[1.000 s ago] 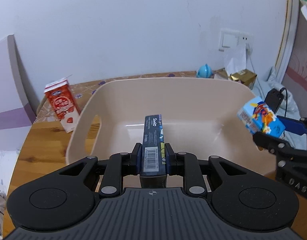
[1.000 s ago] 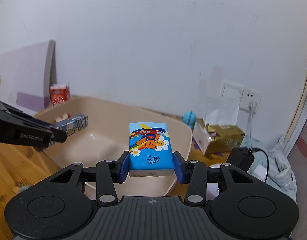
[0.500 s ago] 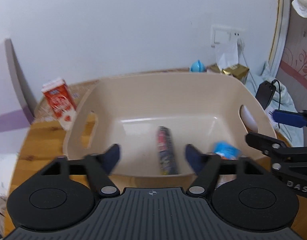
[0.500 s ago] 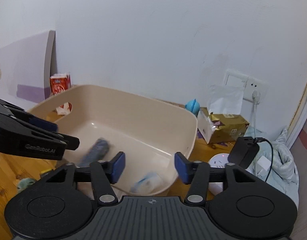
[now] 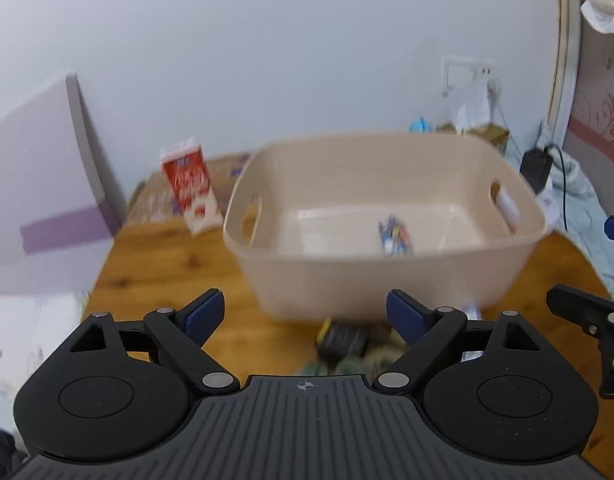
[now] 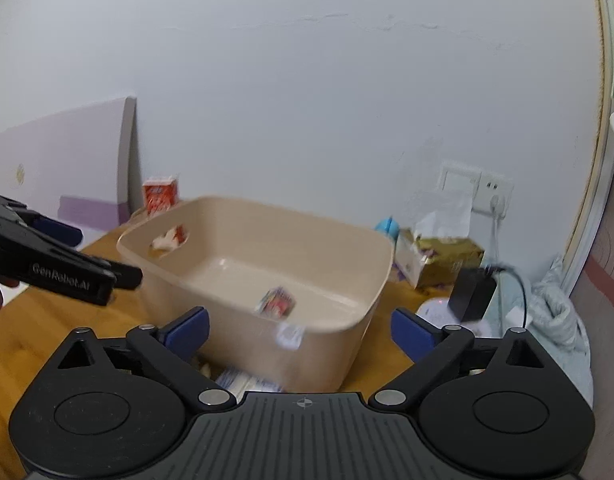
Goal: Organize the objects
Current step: 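Move left tool to the green plaid scrunchie while right tool approaches the Hello Kitty box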
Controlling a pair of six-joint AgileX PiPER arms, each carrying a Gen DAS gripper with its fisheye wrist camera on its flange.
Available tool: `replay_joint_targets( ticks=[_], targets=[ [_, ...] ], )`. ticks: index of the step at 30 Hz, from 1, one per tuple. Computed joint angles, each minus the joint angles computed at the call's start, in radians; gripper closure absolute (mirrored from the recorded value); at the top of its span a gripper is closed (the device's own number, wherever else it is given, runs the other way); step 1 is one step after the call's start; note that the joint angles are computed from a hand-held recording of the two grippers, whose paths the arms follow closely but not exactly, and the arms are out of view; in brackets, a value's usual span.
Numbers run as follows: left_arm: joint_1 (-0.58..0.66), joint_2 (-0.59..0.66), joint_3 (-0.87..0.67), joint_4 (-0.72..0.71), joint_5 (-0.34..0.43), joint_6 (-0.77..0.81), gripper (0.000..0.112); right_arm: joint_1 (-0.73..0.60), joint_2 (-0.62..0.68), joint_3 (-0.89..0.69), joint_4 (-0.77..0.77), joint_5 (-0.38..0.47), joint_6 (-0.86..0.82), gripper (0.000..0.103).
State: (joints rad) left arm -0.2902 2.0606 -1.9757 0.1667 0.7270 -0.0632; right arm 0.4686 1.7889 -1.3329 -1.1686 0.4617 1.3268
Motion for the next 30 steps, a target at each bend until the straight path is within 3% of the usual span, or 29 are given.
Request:
replay_joint_targets(
  ticks=[7,19,27,30],
  targets=[
    [0.046,-0.023,0.155,-0.109,-0.046,0.080,0.023,0.038,0.066,0.021,0.070,0.002,0.007,0.002],
    [0.065,0.068,0.121,-0.141,-0.006,0.117,0.023,0.027,0.249,-0.084,0.226,-0.026,-0.053,0.003],
    [0.088,0.146,0.032,-0.151,0.054,0.114,0.046,-0.002,0.291,-0.122,0.271,-0.023,-0.043,0.009],
    [0.098,0.149,0.034,-0.185,0.043,0.137,0.052,0.000,0.291,-0.120,0.255,-0.007,-0.017,0.022]
  ],
)
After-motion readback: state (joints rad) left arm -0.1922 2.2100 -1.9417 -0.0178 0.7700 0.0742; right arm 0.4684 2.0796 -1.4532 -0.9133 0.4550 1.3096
